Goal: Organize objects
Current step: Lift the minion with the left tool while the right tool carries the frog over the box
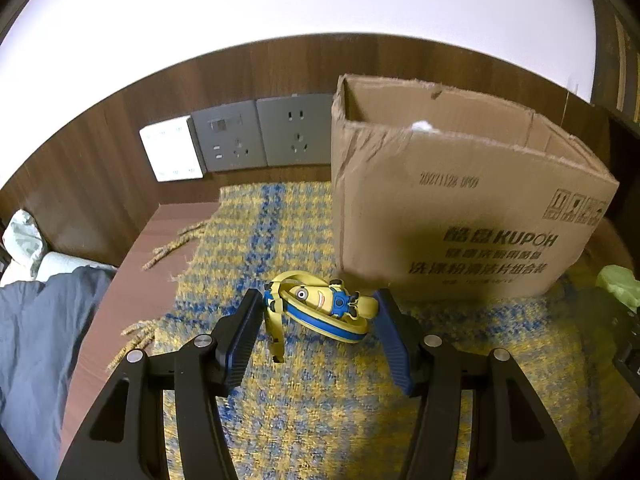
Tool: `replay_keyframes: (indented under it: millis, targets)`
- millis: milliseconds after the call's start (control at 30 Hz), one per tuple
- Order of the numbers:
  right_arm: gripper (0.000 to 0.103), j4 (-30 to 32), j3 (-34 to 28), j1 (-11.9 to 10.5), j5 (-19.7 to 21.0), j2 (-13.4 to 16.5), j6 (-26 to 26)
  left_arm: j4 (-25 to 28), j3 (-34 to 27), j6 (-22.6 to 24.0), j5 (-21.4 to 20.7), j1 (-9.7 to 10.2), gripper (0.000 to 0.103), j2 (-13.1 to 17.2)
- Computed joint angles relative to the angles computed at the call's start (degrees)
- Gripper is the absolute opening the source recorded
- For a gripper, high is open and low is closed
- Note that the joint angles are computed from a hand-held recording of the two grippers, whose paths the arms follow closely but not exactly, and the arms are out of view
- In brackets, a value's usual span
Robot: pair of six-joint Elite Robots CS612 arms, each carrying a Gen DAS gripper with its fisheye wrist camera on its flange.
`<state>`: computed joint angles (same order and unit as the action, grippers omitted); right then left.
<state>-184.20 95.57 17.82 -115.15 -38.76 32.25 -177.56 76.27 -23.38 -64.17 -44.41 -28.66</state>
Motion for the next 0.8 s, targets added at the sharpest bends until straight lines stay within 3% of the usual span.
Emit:
replay_keyframes:
  millis: [800]
  targets:
    - [0.052,-6.55,-1.24,1.22,-5.04,-1.78,-6.99,-8.22,-0.15,5.14,2.13,-0.68,0.056,-1.67]
